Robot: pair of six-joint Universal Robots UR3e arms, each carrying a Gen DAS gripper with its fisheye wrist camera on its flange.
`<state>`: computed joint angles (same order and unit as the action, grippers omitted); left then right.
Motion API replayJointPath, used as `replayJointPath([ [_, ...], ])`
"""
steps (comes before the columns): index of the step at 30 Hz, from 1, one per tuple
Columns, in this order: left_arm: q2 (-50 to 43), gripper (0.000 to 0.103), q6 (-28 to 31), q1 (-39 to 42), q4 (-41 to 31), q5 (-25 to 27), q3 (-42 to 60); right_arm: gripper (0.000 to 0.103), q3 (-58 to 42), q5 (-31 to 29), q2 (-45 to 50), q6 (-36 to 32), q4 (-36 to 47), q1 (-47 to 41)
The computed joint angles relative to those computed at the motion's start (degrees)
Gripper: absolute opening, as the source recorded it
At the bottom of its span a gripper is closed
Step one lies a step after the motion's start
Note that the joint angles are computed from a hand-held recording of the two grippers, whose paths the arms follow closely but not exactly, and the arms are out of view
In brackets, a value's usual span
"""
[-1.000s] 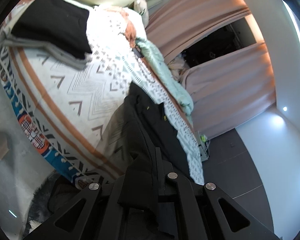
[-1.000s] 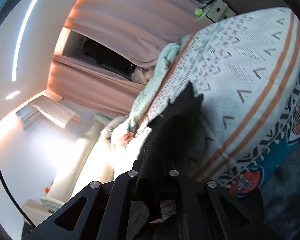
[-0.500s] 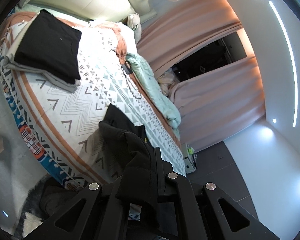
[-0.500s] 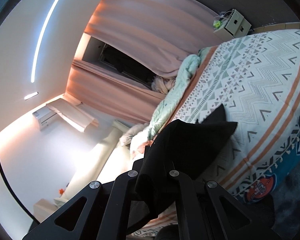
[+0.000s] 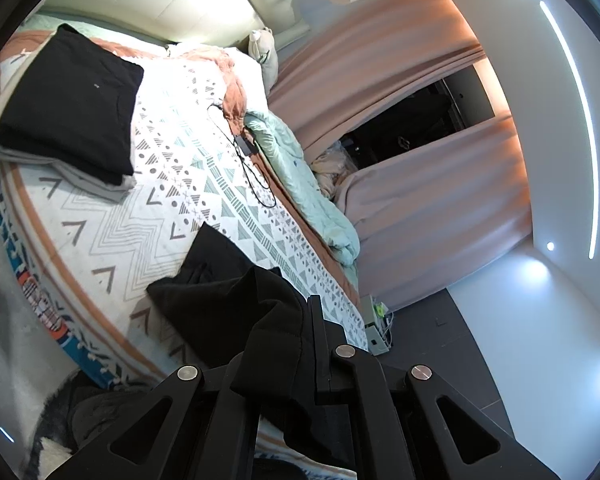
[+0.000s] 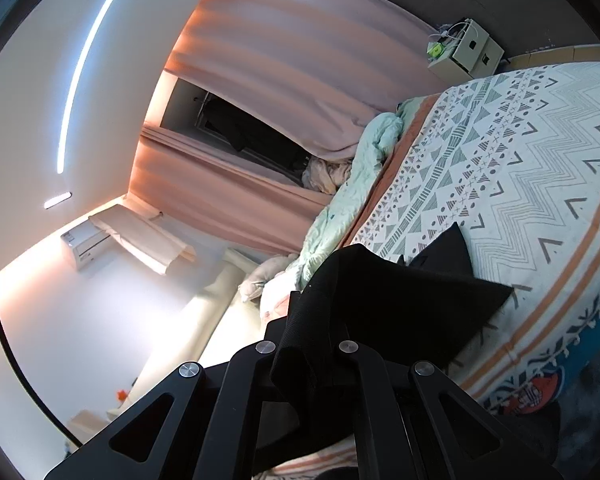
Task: Fold large clothes
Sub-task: 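Lift the folded jacket with both grippers toward the garment stack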
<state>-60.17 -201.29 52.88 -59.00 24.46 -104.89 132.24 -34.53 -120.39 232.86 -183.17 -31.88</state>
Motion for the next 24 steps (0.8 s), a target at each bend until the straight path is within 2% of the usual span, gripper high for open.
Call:
replayJointPath([
  [4, -11.54, 0.002, -12.14, -8.04, 18.13, 6.57, 4.28, 0.004, -7.37, -6.71, 12.18, 1.37, -6.19, 6.58],
  [8, -23.02, 0.002, -18.64, -15.34, 25.53, 14.03, 13.42, 0.004, -17.64, -12.34, 23.76, 2.0, -8.42, 11.84],
  [13, -38.0, 0.002, -21.46, -22.65, 24.84, 21.55, 30.03, 0.004, -30.07, -18.68, 35.83, 2.21, -7.84, 16.78],
  [18, -49.48, 0.002, -22.38, -26.29, 22.54, 25.13, 42.76, 0.004, -41.1, -22.29, 46.08, 1.31, -6.06, 19.31],
  [24, -63.55, 0.002, -22.65, -30.07, 18.34, 28.75, 59.95, 0.004, -52.27, -23.7, 56.66, 1.56, -2.95, 20.51],
])
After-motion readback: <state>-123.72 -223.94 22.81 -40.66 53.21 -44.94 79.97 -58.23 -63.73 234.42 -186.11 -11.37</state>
